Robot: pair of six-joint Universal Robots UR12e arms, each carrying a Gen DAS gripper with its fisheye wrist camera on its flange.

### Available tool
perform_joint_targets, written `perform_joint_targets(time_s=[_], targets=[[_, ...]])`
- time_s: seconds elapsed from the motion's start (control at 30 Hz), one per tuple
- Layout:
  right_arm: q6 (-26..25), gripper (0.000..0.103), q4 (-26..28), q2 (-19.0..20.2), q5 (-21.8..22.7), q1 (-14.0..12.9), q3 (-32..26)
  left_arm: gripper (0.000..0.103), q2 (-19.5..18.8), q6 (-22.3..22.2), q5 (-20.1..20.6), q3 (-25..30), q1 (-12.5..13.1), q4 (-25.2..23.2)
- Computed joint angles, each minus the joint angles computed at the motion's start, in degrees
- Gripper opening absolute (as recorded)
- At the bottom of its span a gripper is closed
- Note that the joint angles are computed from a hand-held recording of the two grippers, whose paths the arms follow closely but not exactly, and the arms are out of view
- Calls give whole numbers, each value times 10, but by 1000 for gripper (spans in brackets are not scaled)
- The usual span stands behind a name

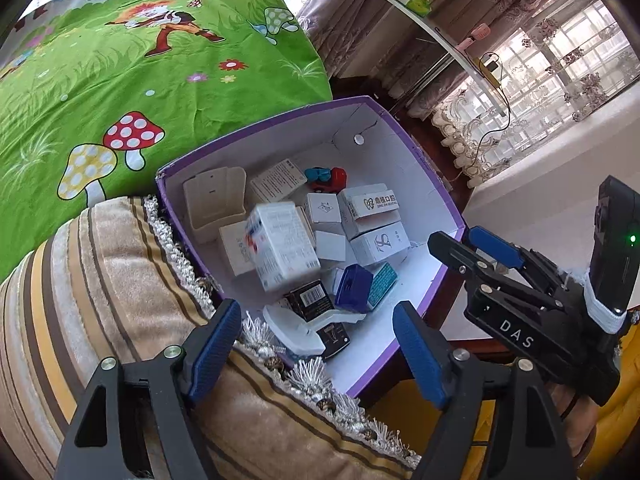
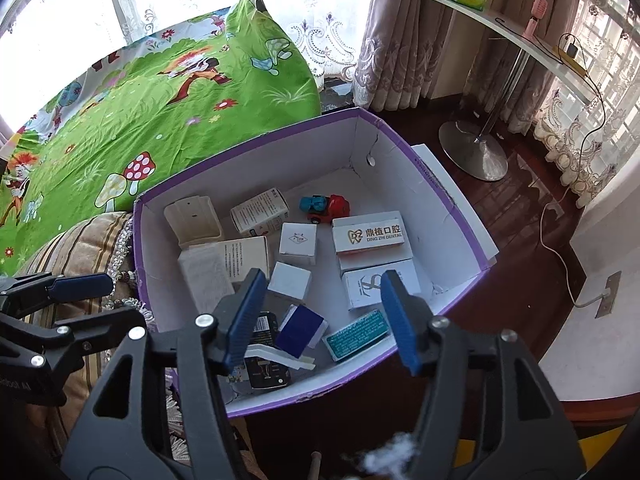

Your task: Organize rigid objects

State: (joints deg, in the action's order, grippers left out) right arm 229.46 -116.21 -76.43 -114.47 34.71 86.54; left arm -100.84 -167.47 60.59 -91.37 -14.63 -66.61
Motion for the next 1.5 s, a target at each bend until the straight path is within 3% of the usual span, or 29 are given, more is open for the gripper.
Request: perform_joint_targets(time_s=[0.2,0.43,0.6,1.5], targets=[[24,71,25,-6,-6,18,-5,79,30,14,6,-35,7,43],[56,73,31,-14,-11,27,4,79,33,7,4,-45,7,65],[59,73,28,-13,-8,26,4,79,33,8,18,-46,3,68],[53,73,30,-10,-6,27,2,79,31,6,12,-45,5,65]])
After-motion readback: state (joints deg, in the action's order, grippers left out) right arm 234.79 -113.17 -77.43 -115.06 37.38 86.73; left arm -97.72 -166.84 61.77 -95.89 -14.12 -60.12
